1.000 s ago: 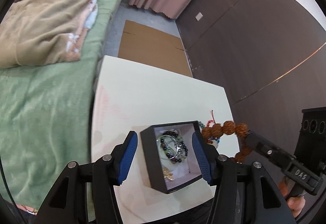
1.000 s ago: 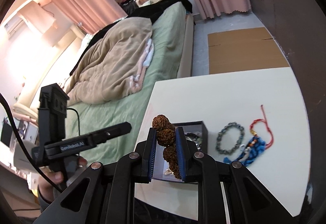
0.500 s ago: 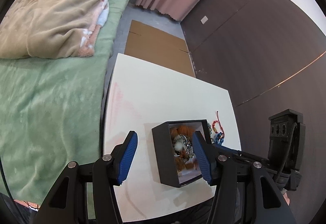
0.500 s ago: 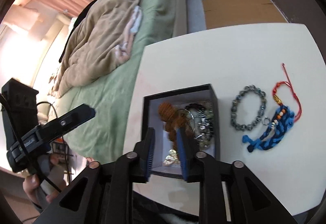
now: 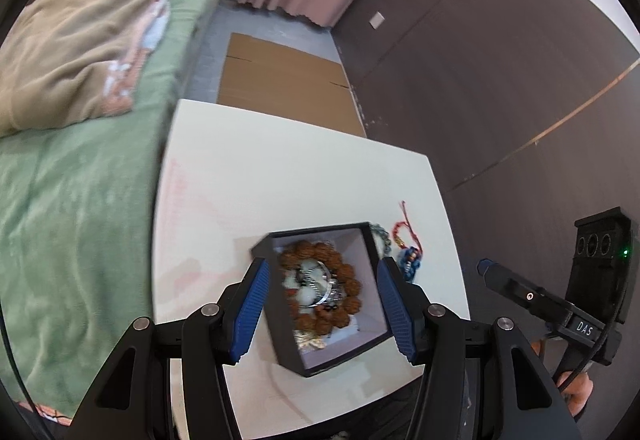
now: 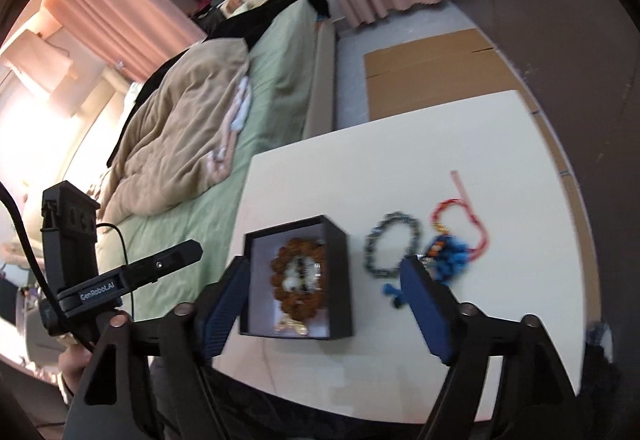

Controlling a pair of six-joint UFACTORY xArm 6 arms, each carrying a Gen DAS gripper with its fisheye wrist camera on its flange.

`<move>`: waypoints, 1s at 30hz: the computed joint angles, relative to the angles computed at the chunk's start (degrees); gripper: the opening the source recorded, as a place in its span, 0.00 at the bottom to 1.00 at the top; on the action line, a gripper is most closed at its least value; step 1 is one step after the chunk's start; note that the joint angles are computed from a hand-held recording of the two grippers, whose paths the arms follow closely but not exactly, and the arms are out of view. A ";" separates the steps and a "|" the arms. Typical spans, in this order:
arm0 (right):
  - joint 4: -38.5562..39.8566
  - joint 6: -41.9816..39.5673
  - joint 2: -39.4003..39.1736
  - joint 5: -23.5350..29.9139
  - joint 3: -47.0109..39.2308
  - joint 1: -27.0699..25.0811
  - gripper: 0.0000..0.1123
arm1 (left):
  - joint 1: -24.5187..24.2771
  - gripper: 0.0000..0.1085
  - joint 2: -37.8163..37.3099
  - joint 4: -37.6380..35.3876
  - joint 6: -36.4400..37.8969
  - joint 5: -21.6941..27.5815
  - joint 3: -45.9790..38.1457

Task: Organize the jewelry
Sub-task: 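Lower the brown bead bracelet into the box and open the right gripper, then reach the left gripper to the blue braided bracelet and grasp it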

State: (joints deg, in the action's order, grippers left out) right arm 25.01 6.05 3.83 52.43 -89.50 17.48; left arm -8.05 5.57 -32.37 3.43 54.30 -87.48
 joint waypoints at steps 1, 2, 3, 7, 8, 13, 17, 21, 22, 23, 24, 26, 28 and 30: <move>-0.17 0.12 -0.73 0.11 0.92 -0.57 0.70 | -0.42 0.52 0.28 0.10 -0.04 0.13 -0.40; -0.25 0.26 -1.10 0.17 1.47 -0.98 0.70 | -1.09 0.52 0.86 0.27 -0.09 0.36 -1.17; -0.25 0.45 -1.49 0.14 2.08 -1.38 0.70 | -1.53 0.52 1.13 0.39 -0.09 0.45 -1.54; 0.47 1.40 -3.69 -1.06 5.72 -3.49 0.70 | -3.67 0.52 3.00 0.98 0.05 1.09 -4.14; 0.73 1.50 -4.38 -1.45 6.75 -4.05 0.70 | -4.22 0.52 3.47 1.22 0.12 1.21 -4.78; -0.36 3.46 -7.65 -3.99 11.60 -6.33 0.70 | -7.00 0.52 7.16 3.15 0.95 3.22 -9.66; -1.19 4.70 -10.24 -5.89 15.76 -8.22 0.70 | -8.99 0.52 11.00 4.78 1.57 6.11 -14.68; -1.31 5.19 -11.98 -7.04 18.94 -9.60 0.70 | -10.76 0.52 15.22 6.41 1.35 9.32 -20.09; -1.11 5.07 -12.37 -7.33 19.66 -9.91 0.70 | -11.06 0.52 15.76 6.77 1.33 9.52 -20.69; -0.82 4.88 -12.66 -7.58 20.24 -10.28 0.70 | -11.40 0.52 16.51 7.23 1.36 9.93 -21.65; -0.60 4.69 -12.92 -7.73 20.74 -10.61 0.70 | -11.80 0.51 17.47 7.78 1.23 10.54 -22.90; 0.04 4.21 -13.62 -8.03 21.99 -11.44 0.70 | -12.47 0.48 19.05 8.77 0.81 11.81 -25.00; 0.47 4.05 -13.94 -8.16 22.64 -12.07 0.70 | -13.15 0.44 21.00 10.30 0.19 13.26 -27.44; 0.81 3.87 -14.07 -8.30 23.08 -12.60 0.70 | -13.68 0.41 22.85 11.35 -0.46 14.88 -29.83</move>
State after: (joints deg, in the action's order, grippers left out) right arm 25.82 9.93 -10.24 44.13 -66.42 4.88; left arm -21.73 28.42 -21.02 2.97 69.19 -117.32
